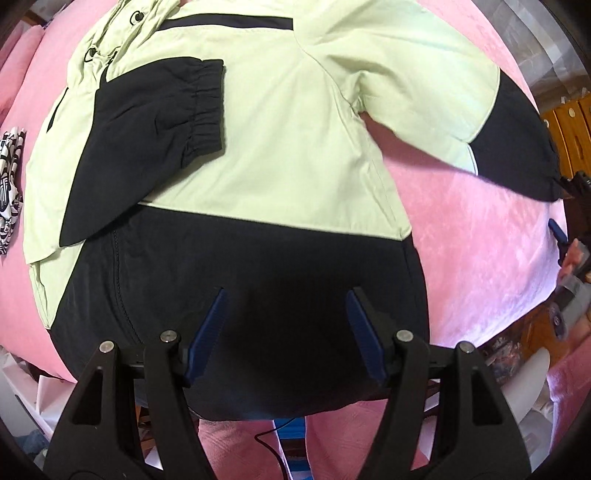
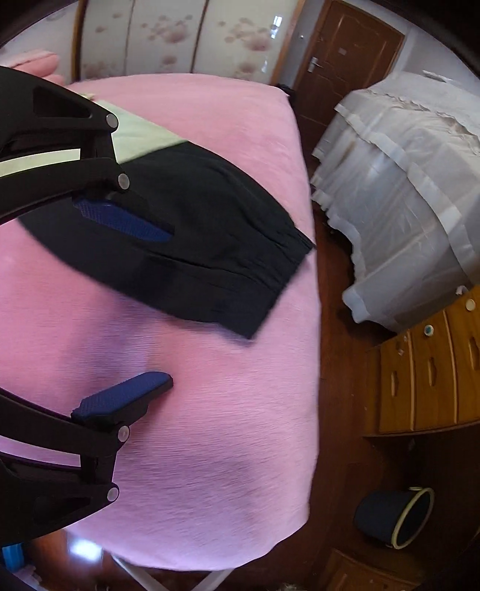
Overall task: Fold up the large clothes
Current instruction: 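Grasp the other black sleeve cuff with the right tool, then lift the cuff, lay it across the jacket, open the right tool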
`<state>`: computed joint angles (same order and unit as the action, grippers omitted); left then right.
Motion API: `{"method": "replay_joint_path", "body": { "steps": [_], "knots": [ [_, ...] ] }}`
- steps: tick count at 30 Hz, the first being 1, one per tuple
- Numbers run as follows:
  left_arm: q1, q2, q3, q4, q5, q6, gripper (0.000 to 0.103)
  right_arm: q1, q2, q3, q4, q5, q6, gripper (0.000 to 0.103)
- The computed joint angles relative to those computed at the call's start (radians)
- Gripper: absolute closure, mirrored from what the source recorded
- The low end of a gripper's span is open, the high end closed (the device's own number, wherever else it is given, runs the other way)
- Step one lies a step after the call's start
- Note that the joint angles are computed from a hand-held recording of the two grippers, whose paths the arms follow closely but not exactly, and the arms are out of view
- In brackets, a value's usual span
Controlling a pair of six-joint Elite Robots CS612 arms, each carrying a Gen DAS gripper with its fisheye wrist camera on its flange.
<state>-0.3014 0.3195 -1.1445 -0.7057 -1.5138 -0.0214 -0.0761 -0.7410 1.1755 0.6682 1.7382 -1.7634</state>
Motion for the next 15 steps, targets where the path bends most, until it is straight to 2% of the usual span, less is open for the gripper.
{"method": "replay_joint_path", "body": {
  "steps": [1,2,3,4,6,9,11,15],
  "knots": [
    [-0.001,0.003,-0.005,-0.002,0.006,-0.008,0.040,-0.003,0.006,-0.009,0.002,0.009,-0.011,0.028],
    [-0.001,-0.001,-0.001,-0.004,0.014,-0.021,0.040,0.002,0.021,-0.033,0.013,0.024,-0.015,0.033],
    [-0.008,-0.001,0.025,-0.030,0.015,-0.039,0.040,0.006,0.029,-0.049,0.022,0.050,-0.031,0.047],
    [-0.009,-0.004,0.030,-0.032,0.012,-0.048,0.040,0.007,0.036,-0.063,0.033,0.070,-0.055,0.054],
    [-0.006,-0.006,0.037,-0.040,0.003,-0.061,0.040,0.003,0.044,-0.076,0.028,0.082,-0.090,0.075],
    [0.003,0.005,0.027,-0.064,-0.002,-0.070,0.040,-0.002,0.067,-0.117,0.083,0.090,-0.148,0.087],
    [0.008,0.017,0.012,-0.078,-0.002,-0.089,0.040,0.002,0.092,-0.172,0.154,0.120,-0.199,0.090],
    [0.029,0.015,0.016,-0.097,-0.039,-0.123,0.040,0.028,0.110,-0.258,0.259,0.253,-0.243,0.092]
  ]
}}
